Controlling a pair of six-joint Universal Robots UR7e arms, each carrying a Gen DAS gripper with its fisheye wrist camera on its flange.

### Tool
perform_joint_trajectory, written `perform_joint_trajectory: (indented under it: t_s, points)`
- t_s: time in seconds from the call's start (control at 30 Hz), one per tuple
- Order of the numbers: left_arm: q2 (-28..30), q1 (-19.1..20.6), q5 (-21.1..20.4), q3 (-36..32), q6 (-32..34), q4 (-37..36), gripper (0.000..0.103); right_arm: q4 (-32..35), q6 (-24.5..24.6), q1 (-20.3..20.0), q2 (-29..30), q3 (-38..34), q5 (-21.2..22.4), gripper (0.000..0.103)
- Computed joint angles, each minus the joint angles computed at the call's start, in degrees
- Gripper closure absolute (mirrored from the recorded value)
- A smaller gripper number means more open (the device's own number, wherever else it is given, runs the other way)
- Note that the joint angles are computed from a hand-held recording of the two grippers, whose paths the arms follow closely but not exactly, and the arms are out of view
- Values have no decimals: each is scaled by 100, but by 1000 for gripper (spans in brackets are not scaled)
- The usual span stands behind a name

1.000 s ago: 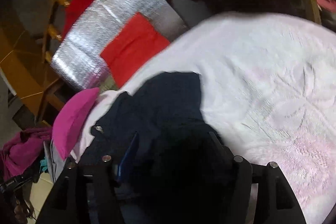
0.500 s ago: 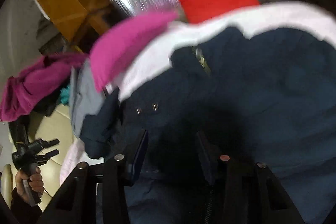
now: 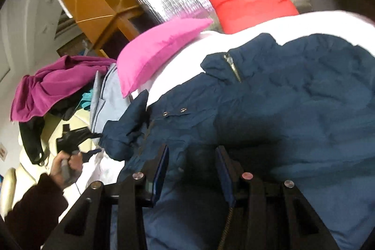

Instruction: Fold large clothes

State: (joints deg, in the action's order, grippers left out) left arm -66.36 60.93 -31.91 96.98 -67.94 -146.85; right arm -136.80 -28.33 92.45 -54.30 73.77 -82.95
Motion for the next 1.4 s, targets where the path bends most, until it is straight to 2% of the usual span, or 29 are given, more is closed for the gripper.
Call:
perform_joint_trajectory:
  t_s: [0.17, 0.27, 0.47, 0.57, 0.7, 0.83, 1.07, 1.4]
  points:
    - [146, 19, 327, -111, 143, -16, 92, -178, 125, -112, -255, 136, 54, 58]
    - [204, -125, 667, -213, 330, 146, 96, -230, 82, -170, -373, 169, -58, 58]
    - [465, -760, 1287, -761, 1274, 795, 98, -326, 268, -335, -578, 241, -15, 58]
    - [823, -1205, 1493, -1249, 2171, 680, 98, -389, 392, -450, -743, 325, 135, 58]
    - [1499, -1671, 1563, -1987, 3591, 0, 99, -430, 506, -609, -963, 417, 331, 58]
    - [2301, -1937, 1262, -2894, 4500, -184, 98, -395, 613, -791, -1204, 502, 503, 58]
    - [3657, -2095, 285, -4490, 4970, 549, 99, -366, 813, -1109, -1474, 520, 637, 58]
    - [4994, -1794, -649, -6237, 4101, 2065, 99, -340, 1004, -1445, -1627, 502, 698, 58]
